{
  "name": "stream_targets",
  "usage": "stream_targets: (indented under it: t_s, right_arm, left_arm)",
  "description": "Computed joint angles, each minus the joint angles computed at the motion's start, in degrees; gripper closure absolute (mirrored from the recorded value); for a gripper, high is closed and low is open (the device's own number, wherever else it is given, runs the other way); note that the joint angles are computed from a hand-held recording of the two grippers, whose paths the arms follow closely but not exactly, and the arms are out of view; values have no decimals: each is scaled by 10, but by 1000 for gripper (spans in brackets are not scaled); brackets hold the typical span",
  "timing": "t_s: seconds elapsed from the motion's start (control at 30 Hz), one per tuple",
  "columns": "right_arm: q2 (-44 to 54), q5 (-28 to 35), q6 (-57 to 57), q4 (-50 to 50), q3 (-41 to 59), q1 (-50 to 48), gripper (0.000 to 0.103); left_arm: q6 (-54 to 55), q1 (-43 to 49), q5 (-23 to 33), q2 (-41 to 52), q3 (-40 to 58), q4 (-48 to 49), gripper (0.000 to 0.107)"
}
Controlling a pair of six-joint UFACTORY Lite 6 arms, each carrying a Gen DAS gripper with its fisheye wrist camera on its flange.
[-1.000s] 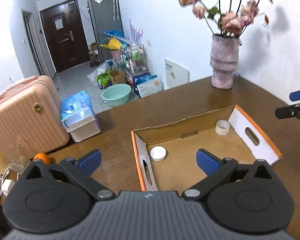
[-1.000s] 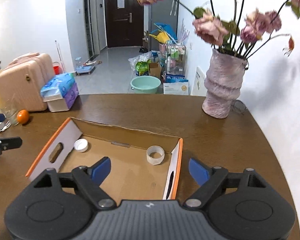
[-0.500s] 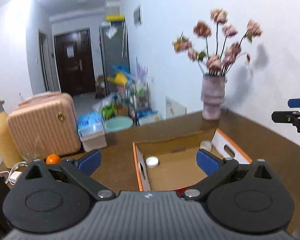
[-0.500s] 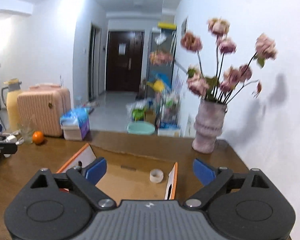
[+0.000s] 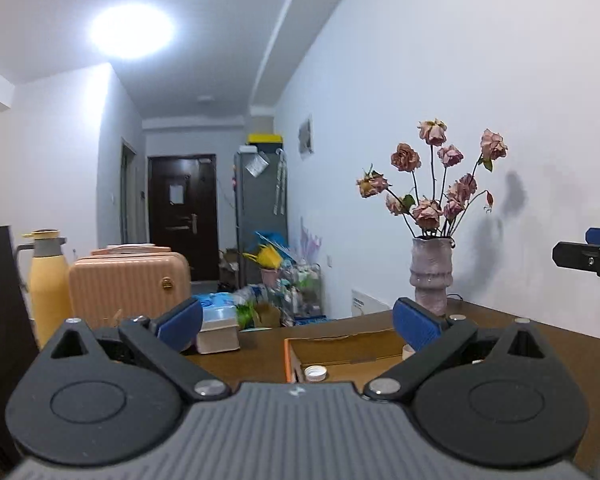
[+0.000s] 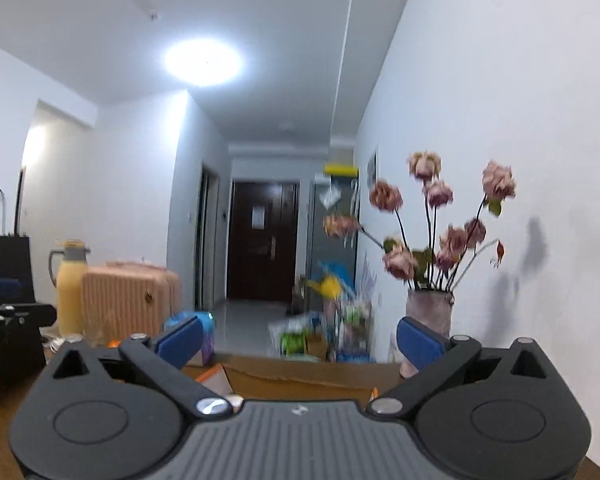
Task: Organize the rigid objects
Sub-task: 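Withdraw both tools from the box back toward the table items, then grasp the green spray bottle with the left tool while the right tool grasps the white dropper bottle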
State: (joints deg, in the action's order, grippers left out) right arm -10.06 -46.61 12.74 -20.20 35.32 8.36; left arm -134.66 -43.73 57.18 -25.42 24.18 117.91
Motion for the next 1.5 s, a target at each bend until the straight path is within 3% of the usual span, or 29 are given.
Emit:
stream_targets:
  t_s: [0.17, 0.23, 0.33, 0.5, 0.73, 0.97, 1.0, 1.17, 1.2, 1.23, 1.3, 1.5]
  right_arm:
    - [-31, -76, -37, 101, -120, 47, 0]
    - [-29, -131, -53, 137, -174, 68, 0]
    - [-5, -220, -91, 206, -248, 113, 0]
    - [91, -333, -99, 180, -306, 117, 0]
    - [195, -365, -112, 206, -285, 135, 2]
    - [262, -305, -112, 149, -183, 80, 8]
    - [275, -290, -104, 142, -162, 73, 13]
    - [324, -109, -23, 84, -9, 35, 16]
    - [338, -75, -7, 75, 25, 31, 22]
    - [353, -54, 3, 67, 54, 26, 36]
    - [388, -6, 31, 47, 120, 17, 55]
    - [489, 89, 75, 20, 279, 16, 60]
  left_arm:
    - [-45, -136, 145, -23, -117, -64, 4]
    - [-73, -176, 158, -20, -151, -104, 4]
    - [-109, -223, 152, -32, -198, -164, 4]
    - [-201, -255, 121, 26, -232, -204, 4]
    - [-330, -73, 30, 152, -189, 10, 4]
    - [-342, 48, -26, 301, -59, 134, 4]
    - [-341, 63, -36, 325, -32, 148, 4]
    - [-304, 128, -74, 438, 128, 183, 4]
    - [-299, 141, -85, 458, 159, 188, 4]
    - [-297, 154, -96, 476, 191, 191, 4]
    - [-300, 181, -126, 516, 254, 193, 4]
    - [-304, 232, -220, 619, 397, 170, 4]
